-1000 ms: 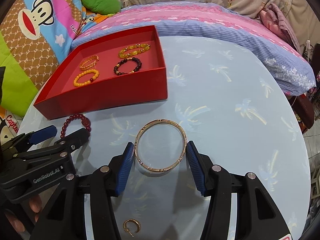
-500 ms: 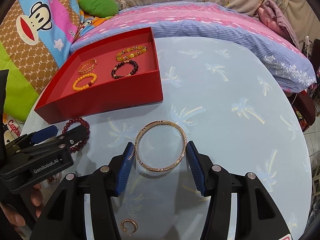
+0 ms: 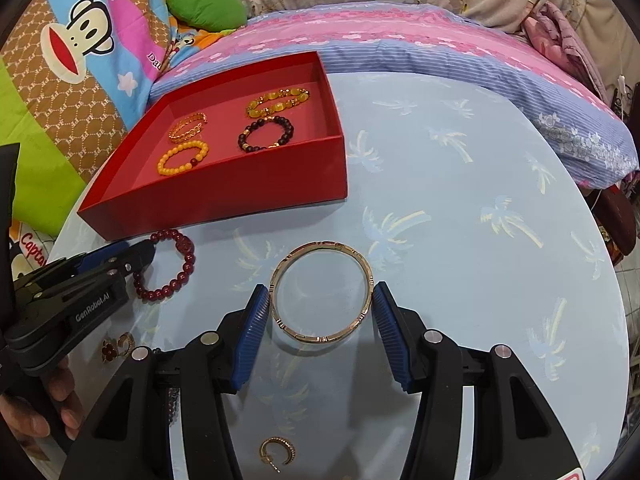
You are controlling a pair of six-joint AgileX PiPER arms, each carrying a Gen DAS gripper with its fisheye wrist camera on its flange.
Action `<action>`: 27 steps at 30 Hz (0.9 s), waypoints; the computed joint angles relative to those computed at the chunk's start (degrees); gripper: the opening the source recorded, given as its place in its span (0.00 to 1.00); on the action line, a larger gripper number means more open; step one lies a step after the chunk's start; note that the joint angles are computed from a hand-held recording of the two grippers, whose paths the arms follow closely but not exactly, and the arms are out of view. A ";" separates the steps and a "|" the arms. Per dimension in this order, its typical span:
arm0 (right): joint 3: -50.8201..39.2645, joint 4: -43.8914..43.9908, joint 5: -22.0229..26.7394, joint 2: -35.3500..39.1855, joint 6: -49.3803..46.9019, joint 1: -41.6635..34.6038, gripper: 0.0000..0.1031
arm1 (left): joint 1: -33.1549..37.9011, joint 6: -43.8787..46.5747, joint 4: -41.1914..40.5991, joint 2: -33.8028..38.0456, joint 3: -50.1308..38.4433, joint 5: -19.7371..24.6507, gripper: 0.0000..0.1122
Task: Organize jewelry
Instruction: 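Grasp the rose-gold bangle with the right tool while the left tool grasps the dark red bead bracelet, then place the rose-gold bangle and dark red bracelet into the red box, open both tools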
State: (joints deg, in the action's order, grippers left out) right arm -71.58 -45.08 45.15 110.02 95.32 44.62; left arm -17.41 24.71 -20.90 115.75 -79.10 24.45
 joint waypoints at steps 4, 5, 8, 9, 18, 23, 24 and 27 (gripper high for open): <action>-0.11 0.02 0.19 -0.29 -0.14 0.43 0.50 | 0.90 4.21 -4.53 -0.15 -0.77 2.99 0.07; -0.16 -0.16 0.43 -0.53 -0.07 0.62 0.50 | 1.00 4.85 -5.05 -0.66 -0.45 3.28 0.07; -0.62 -0.80 1.47 -1.32 0.04 1.13 0.50 | 1.66 7.70 -8.36 -2.50 0.01 5.33 0.07; -0.72 -1.00 1.77 -1.58 0.12 1.29 0.50 | 1.74 8.15 -9.07 -2.99 0.11 5.76 0.07; -5.31 -2.50 4.07 -2.80 -3.88 0.10 0.50 | 2.77 10.59 -13.87 -5.35 -5.67 13.43 0.07; -10.05 -3.12 4.64 -1.50 -8.76 -2.15 0.50 | 2.37 10.86 -15.17 -4.68 -11.52 16.23 0.07; -11.06 -3.14 4.44 -1.18 -9.68 -2.73 0.50 | 2.28 10.74 -15.50 -4.29 -12.98 16.86 0.07; -14.53 -2.90 4.61 0.44 -12.49 -4.25 0.50 | 1.81 9.29 -15.21 -2.29 -18.22 18.00 0.07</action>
